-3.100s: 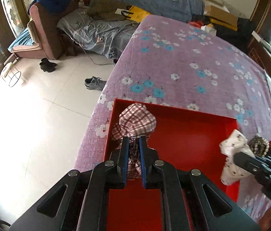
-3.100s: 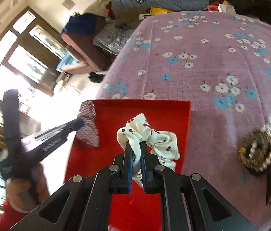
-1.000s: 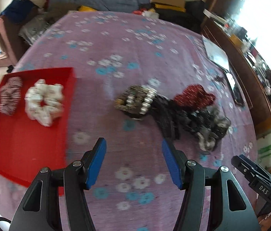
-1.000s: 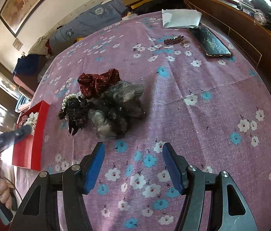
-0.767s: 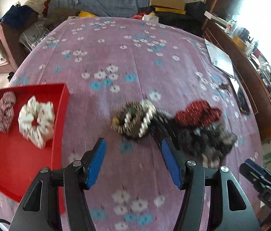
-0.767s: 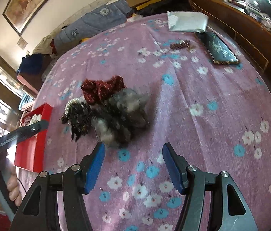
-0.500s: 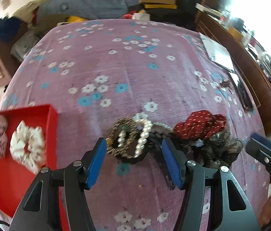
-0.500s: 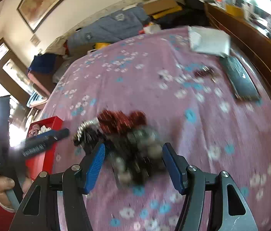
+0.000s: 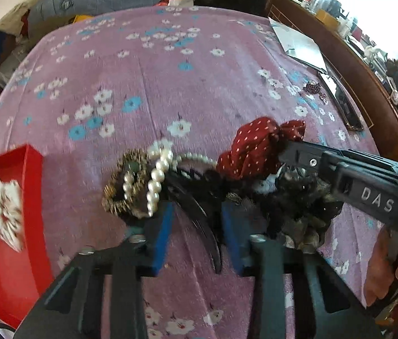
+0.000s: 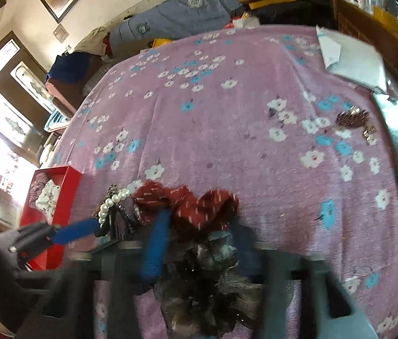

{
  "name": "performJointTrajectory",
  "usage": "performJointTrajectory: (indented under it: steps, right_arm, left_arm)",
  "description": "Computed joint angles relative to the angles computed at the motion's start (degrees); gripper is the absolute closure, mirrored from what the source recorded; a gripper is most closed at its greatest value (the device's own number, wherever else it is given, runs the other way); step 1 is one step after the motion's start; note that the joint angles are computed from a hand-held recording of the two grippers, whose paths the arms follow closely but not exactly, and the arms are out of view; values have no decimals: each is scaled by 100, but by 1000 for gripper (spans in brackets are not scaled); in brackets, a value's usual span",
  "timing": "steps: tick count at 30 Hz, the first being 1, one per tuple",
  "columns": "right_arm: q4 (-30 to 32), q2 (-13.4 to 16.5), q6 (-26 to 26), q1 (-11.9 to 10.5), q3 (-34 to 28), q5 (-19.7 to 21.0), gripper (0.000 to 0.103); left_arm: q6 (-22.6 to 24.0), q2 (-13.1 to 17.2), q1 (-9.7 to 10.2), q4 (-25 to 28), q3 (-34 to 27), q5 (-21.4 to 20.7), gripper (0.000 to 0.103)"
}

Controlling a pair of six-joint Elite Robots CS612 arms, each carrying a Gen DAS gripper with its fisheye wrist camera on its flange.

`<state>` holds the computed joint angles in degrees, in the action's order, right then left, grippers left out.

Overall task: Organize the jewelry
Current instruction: 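Grasp the grey sheer scrunchie with the left tool while the right tool grasps the polka-dot scrunchie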

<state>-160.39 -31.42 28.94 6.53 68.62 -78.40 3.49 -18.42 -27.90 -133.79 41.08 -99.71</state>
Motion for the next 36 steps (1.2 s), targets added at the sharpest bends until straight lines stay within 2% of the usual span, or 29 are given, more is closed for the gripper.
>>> performJointTrajectory:
  steps: [3, 6, 7, 10, 15, 19, 21, 25, 28, 30, 33, 36]
  right_arm:
    - [-133, -46, 41, -2, 103, 54, 95]
    - [-302, -107, 174, -25, 224, 151, 96]
    - [-417, -145, 248, -38, 304, 209, 97]
    - [-584, -245, 328, -47, 469, 259, 97]
    - [-939, -479, 371, -45, 886, 441, 97]
    - [-1163, -677, 449, -32, 1260, 486, 97]
    - [-1301, -782, 578, -36, 1480, 481, 97]
    - [-1706, -982, 912, -69, 1927, 424, 97]
    - [-2052, -1129, 1236, -102, 2257, 347, 97]
    - [-2151, -1230, 1407, -113, 2465, 281, 97]
    - [-1682, -1381, 1344, -68, 2686, -45, 97]
    - [-1328, -1440, 1405, -41, 2858, -198, 98]
  left_arm:
    - [-268, -46, 49, -97, 107, -237, 93]
    - [-533, -130, 128, -254, 267, -525, 102]
    - [-581, -171, 159, -326, 343, -637, 103]
    - [-673, -316, 208, -516, 614, -631, 103]
    - [-807, -461, 303, -609, 937, -305, 103]
    - [-799, -561, 380, -753, 1122, -529, 103]
    - [-670, -675, 353, -1027, 1326, -565, 103]
    - [-423, -755, 289, -1049, 1424, -942, 103]
    - [-249, -773, 221, -968, 1450, -1303, 100]
    - [-139, -781, 167, -928, 1466, -1394, 87]
    - [-17, -787, 90, -902, 1488, -1473, 71]
    - [127, -774, 41, -768, 1459, -1675, 67]
